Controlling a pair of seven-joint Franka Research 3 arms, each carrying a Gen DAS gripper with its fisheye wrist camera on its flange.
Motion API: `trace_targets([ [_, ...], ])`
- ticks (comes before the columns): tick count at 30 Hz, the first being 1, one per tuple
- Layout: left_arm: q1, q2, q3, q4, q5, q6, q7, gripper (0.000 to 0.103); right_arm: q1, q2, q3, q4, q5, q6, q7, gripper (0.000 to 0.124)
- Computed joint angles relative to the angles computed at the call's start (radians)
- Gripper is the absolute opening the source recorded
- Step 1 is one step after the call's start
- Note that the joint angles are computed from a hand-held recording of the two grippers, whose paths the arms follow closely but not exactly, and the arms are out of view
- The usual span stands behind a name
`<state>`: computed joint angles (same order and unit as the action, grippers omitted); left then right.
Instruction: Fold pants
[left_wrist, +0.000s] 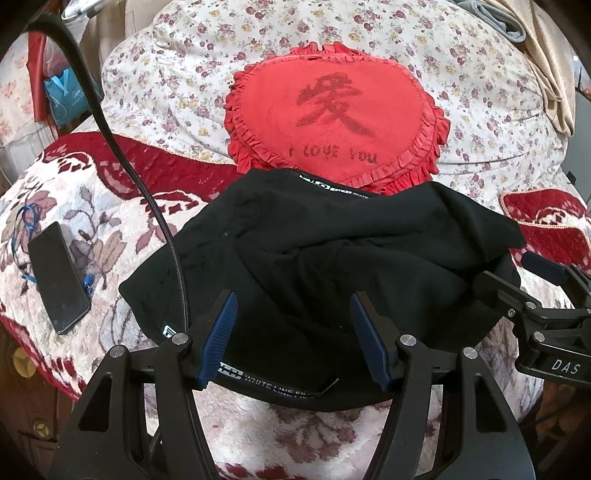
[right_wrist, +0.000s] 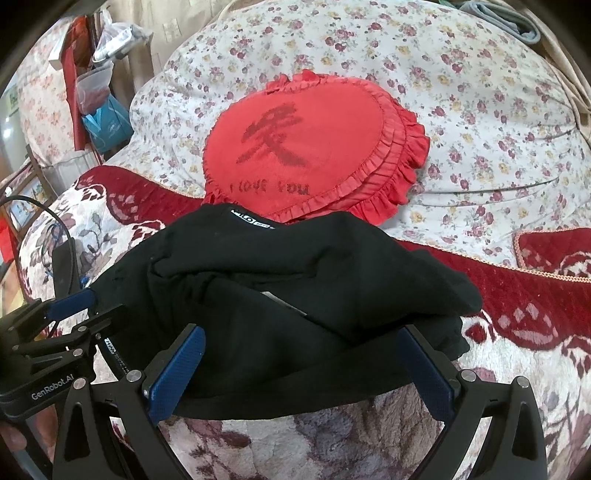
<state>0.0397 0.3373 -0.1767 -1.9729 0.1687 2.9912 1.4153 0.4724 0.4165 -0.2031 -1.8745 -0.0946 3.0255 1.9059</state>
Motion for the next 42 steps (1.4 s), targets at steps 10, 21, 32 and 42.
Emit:
trace_targets([
  [10,-0.006,0.016,0.011,0.025,0.005,-0.023,-0.011,0.064,-0.03,0.015,0.029,0.022,0.026,-0.023,-0.03,0.103],
  [21,-0.008,0.028,0.014,0.039,0.021,-0.034,-0.03,0.064,-0.025,0.028,0.021,0.037,0.025,-0.042,-0.018,0.103],
  [32,-0.016,0.054,0.031,0.072,0.036,-0.05,-0.045,0.064,-0.033,0.038,0.014,0.051,0.033,-0.05,-0.022,0.103],
  [42,-0.024,0.144,0.059,0.204,0.073,-0.107,-0.058,0.064,-0.037,0.125,-0.061,0.206,-0.078,-0.16,0.036,0.103],
])
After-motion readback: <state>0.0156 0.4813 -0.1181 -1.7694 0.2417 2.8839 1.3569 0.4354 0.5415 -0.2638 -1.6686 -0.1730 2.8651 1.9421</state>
